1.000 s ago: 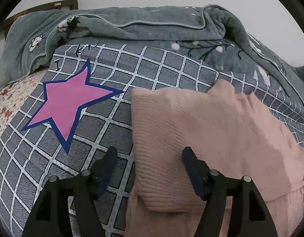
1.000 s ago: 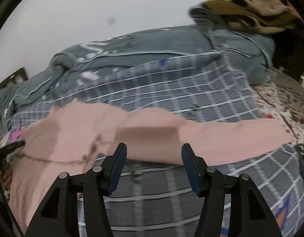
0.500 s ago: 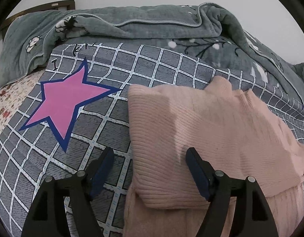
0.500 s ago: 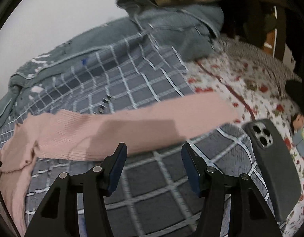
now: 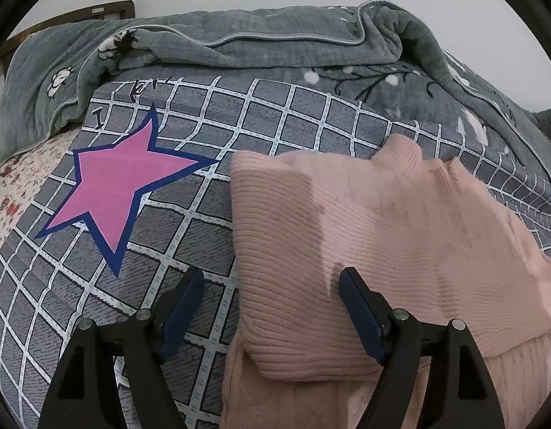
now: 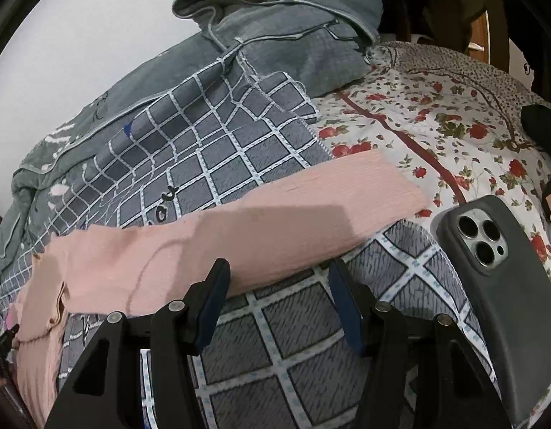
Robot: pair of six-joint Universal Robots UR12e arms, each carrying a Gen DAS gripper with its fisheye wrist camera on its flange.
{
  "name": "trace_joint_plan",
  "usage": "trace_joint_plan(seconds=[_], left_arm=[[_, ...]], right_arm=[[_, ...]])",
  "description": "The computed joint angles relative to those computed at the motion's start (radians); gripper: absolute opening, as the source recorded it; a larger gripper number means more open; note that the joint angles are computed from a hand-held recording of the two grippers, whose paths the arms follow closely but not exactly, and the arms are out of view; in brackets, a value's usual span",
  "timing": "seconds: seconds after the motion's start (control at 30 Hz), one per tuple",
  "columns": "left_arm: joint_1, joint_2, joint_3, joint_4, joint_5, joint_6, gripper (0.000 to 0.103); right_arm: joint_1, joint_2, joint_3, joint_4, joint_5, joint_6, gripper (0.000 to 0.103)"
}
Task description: Fold small clothes
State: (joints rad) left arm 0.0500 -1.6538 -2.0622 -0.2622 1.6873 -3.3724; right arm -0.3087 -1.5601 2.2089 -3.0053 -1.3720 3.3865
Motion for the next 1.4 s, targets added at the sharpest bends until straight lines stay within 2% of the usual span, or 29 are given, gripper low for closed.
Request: trace_joint_plan(seconds=[0.1,0.27,0.53,0.7,0.97,1.4], left_arm=[[0.005,0.001,-0.002,0.001,-0.017,-0.002,0.078],[0.008,0.001,-0.002,0.001,-0.025,-0.002,0.078],[0.007,0.001,-0.001,-0.002,-0.022,0.0,0.079],[0.007,0.001,-0.001,-0.002,-0.023,0.0,0.079],[0.01,0.001,-0.001,-0.002,-0.033,0.001,0.079],[0.01,0.002,-0.001,-0.003,-0.032,0.001,0.08]], right_arm=[[0.002,0.005,-0.005,0.004,-0.01,0.009,0.057],[0.026,0.013,-0.016,0.013,-0.074,-0.01,0.057],[0.028,0.018,-0.017,0.005,-0.083,-0.007,0.056],[0.033,0.022,-0.021,0.004,-0.111,0.004,0.048],[0.026,0.031,-0.023,-0.014,-0.132,0.068,0.027],[0.047,0.036,-0.022,-0.034,-0.187,0.049,0.024]])
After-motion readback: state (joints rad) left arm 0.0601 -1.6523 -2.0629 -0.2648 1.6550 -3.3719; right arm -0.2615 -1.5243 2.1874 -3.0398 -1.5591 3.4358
